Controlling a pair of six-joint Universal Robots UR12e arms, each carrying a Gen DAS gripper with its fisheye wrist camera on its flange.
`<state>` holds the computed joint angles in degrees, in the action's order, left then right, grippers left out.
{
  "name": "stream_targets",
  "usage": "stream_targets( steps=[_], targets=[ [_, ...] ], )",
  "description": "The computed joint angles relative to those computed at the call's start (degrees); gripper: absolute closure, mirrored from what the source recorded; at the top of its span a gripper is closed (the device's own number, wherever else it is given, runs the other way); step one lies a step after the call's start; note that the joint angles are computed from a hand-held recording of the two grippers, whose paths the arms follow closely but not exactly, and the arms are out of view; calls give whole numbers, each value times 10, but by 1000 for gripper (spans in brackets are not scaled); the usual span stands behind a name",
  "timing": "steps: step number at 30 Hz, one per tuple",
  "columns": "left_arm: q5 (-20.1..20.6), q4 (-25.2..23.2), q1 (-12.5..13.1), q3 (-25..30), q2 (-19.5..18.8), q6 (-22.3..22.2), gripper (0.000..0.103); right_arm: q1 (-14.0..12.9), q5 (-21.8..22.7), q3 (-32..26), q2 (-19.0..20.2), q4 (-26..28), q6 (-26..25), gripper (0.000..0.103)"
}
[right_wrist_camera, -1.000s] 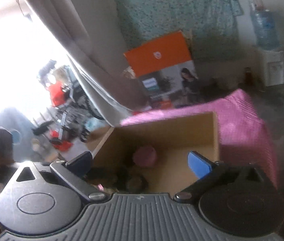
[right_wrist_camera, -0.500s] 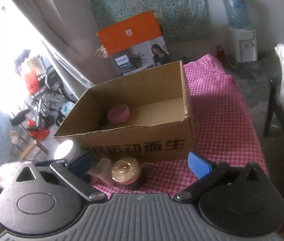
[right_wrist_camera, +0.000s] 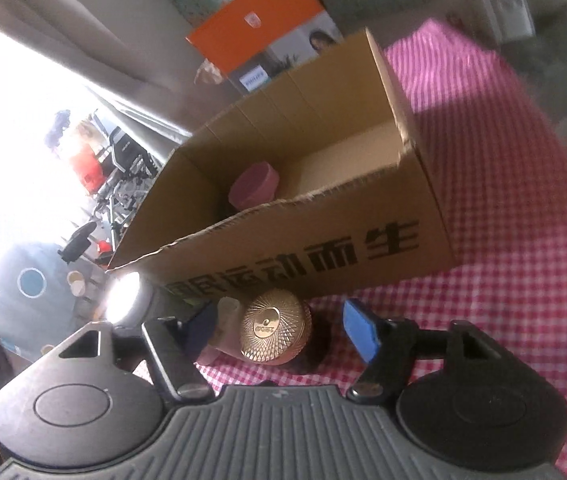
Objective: Organize rigid objects
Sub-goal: 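Move the right gripper down to the gold-lidded dark jar, then close the right gripper on the gold-lidded jar and lift it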
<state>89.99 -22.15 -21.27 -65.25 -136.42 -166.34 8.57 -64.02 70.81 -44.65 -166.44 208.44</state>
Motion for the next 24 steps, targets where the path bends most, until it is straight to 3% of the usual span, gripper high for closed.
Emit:
stream_targets(
  steps=[5, 9, 12, 18, 24],
  targets=[
    [-1, -4, 2, -2, 5, -2, 36, 1, 9, -22, 13, 23, 0, 38],
    [7, 29, 1, -14, 11, 5, 41, 2, 10, -29, 17, 28, -2, 39],
    [-14, 31, 2, -17, 14, 18, 45, 2, 14, -37, 20, 38, -3, 41],
    [-65, -34, 6, 0, 13, 21, 49, 2, 17, -46, 25, 53, -8, 51],
    [-65, -98, 7, 30, 2, 6, 49, 1, 28, -58, 31, 77, -12, 52]
  ],
)
